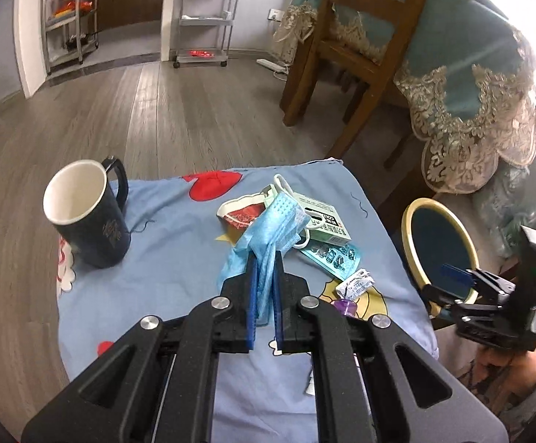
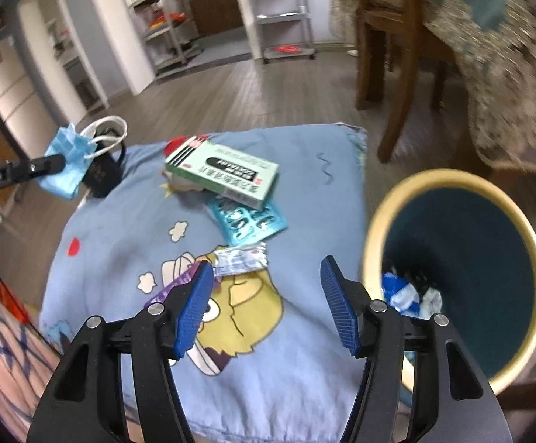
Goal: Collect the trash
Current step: 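Grasp the small white medicine sachet with the right gripper while the left gripper holds the mask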
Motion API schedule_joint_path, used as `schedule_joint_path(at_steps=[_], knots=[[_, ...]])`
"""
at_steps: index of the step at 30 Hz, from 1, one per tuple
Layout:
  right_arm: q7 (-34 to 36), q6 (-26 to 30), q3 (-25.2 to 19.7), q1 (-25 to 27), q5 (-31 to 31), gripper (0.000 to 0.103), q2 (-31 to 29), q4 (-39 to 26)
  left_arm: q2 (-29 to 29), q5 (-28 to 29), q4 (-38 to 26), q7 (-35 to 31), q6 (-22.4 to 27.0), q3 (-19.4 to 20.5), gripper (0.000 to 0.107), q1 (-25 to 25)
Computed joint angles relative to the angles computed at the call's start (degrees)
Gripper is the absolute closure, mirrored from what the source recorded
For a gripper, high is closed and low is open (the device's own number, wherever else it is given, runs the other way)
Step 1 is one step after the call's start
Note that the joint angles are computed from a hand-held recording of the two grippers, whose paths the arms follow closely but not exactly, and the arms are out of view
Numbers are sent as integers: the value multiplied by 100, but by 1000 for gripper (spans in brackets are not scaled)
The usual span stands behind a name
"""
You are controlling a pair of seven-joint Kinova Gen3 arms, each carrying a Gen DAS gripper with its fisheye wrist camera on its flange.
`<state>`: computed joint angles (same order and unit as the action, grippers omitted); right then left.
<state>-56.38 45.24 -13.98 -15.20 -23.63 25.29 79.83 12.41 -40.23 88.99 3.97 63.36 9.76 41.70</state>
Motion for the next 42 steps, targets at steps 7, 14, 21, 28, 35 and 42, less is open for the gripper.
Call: schedule_joint_path(at_steps=[7,14,21,28,35,42], knots=[[2,-350,136,-787,975,41,176,-179,-193,-244,606,926,-687,-99,101,-193],[-341,91,296,-1139,1523,41,579,-605,-196,-396,667,1047,-808,-43,101,-284],[-915,937,226,-847,1008,41,1110,-1330,-241,-513,722,1128,-881,-10,101,-269],[-1242,1324,227,-845,900,41,1460,-1746,-258,-518,744,1142,-883,22,101,-288],[-1136,1113,147,-726,797,75,1383,-1569,-218,-485,699,1069,-872,25,101,-301],[-862,1019,-12,-419,443,85,1216,-1396,-106,-448,561,930,-879,-26,101,-266]])
